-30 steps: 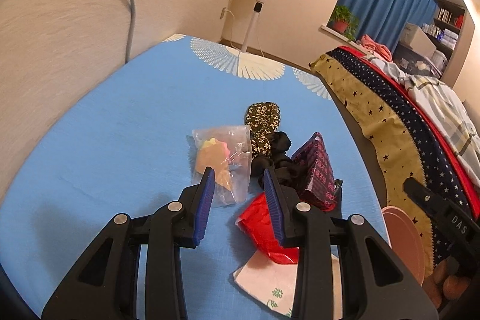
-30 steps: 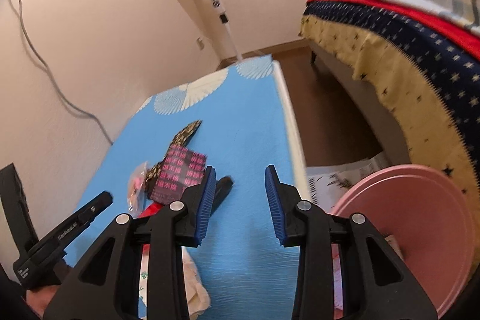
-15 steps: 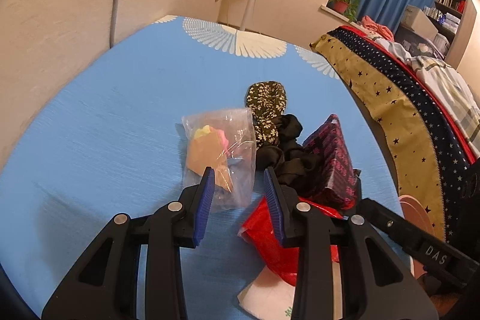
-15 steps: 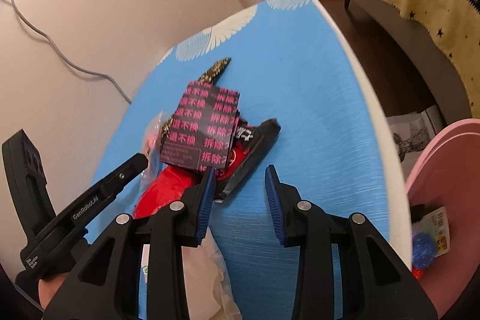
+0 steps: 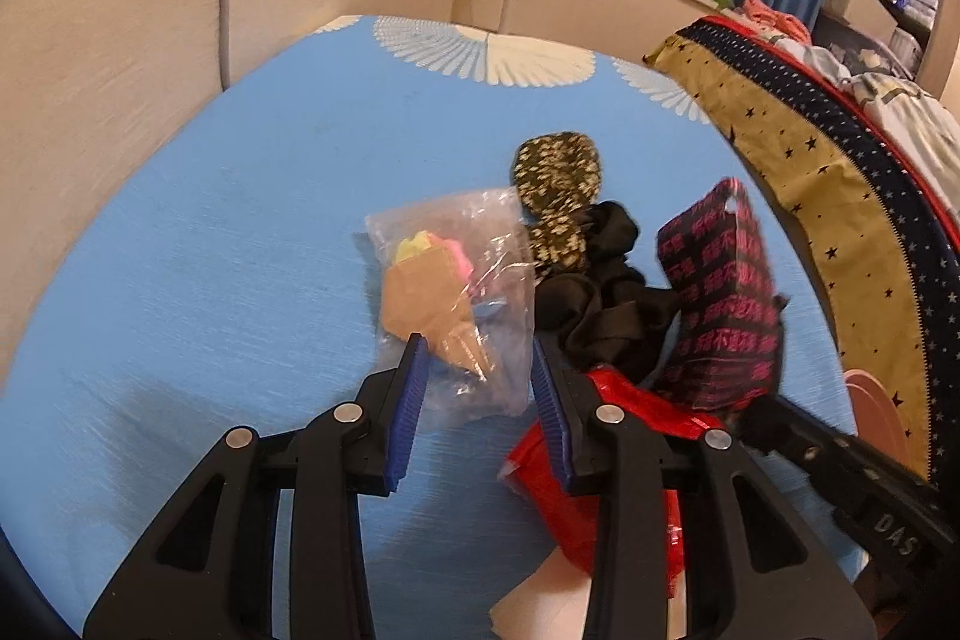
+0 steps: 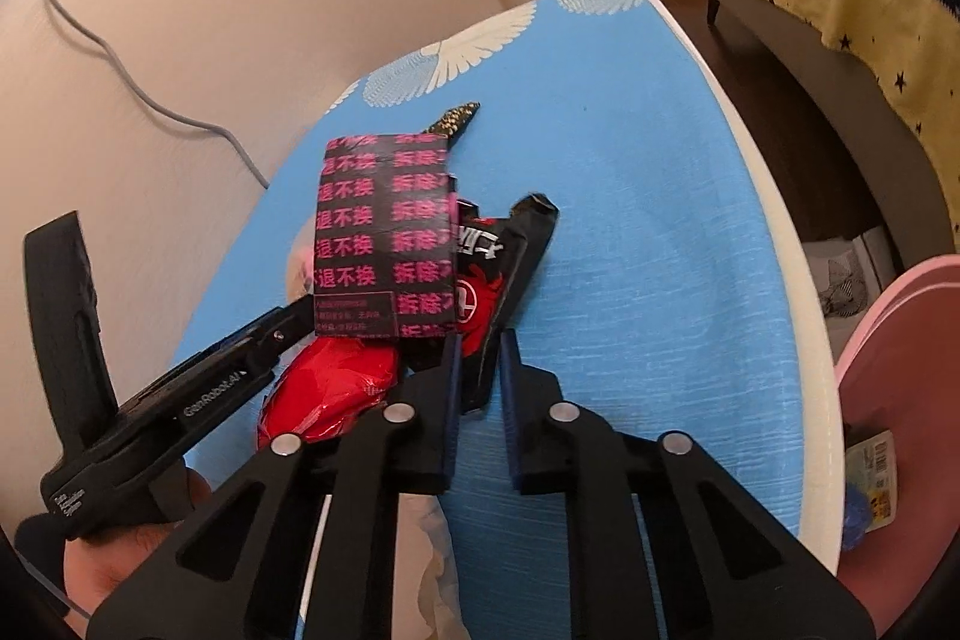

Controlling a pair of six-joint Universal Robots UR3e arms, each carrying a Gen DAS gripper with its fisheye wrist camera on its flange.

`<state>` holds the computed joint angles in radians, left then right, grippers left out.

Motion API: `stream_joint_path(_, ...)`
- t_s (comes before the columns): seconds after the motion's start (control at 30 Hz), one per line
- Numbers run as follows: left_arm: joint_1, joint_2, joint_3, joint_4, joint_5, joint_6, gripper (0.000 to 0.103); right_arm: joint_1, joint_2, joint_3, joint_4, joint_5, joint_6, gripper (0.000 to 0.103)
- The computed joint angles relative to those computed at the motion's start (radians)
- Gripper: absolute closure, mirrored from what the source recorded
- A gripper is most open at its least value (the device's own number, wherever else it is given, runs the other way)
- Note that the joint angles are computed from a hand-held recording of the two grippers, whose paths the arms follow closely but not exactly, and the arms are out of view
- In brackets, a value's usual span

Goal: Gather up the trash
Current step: 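Grasp the clear plastic bag with the left gripper while the right grasps the black-red packet, then carry the clear bag and black-red packet over the pink bin and open both grippers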

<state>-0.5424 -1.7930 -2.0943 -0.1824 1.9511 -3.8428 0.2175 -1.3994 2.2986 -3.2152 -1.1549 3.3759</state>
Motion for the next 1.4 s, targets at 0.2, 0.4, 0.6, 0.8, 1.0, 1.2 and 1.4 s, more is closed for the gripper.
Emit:
stream_joint_path(0.2,0.013,0.040,-0.046,-0.004,0.012,-0.025,0.078,0.010,-0.060,0.005,0.010,-0.038,-0.017,0.097)
stream_joint_path(0.4,-0.001,0.089,-0.078,0.007,0.036,-0.042,0.100,0.020,-0.151,0.029,0.033,-0.097,-0.024,0.098)
stream_joint_path(0.6,-0.030,0.142,-0.097,0.008,0.064,-0.075,0.101,0.007,-0.280,0.081,0.071,-0.141,-0.019,0.098)
stream_joint_path(0.8,-0.088,0.200,-0.117,0.019,0.106,-0.092,0.101,-0.020,-0.442,0.137,0.145,-0.157,-0.029,0.098)
stream_joint_path(1.0,-0.171,0.240,-0.098,-0.015,0.161,-0.115,0.101,-0.049,-0.652,0.174,0.283,-0.168,-0.047,0.098)
stream_joint_path(1.2,-0.257,0.250,-0.060,-0.041,0.210,-0.126,0.101,-0.142,-0.907,0.187,0.503,-0.123,-0.097,0.098)
stream_joint_path(1.4,-0.337,0.231,-0.013,-0.055,0.257,-0.133,0.101,-0.329,-1.208,0.166,0.835,0.005,-0.195,0.098)
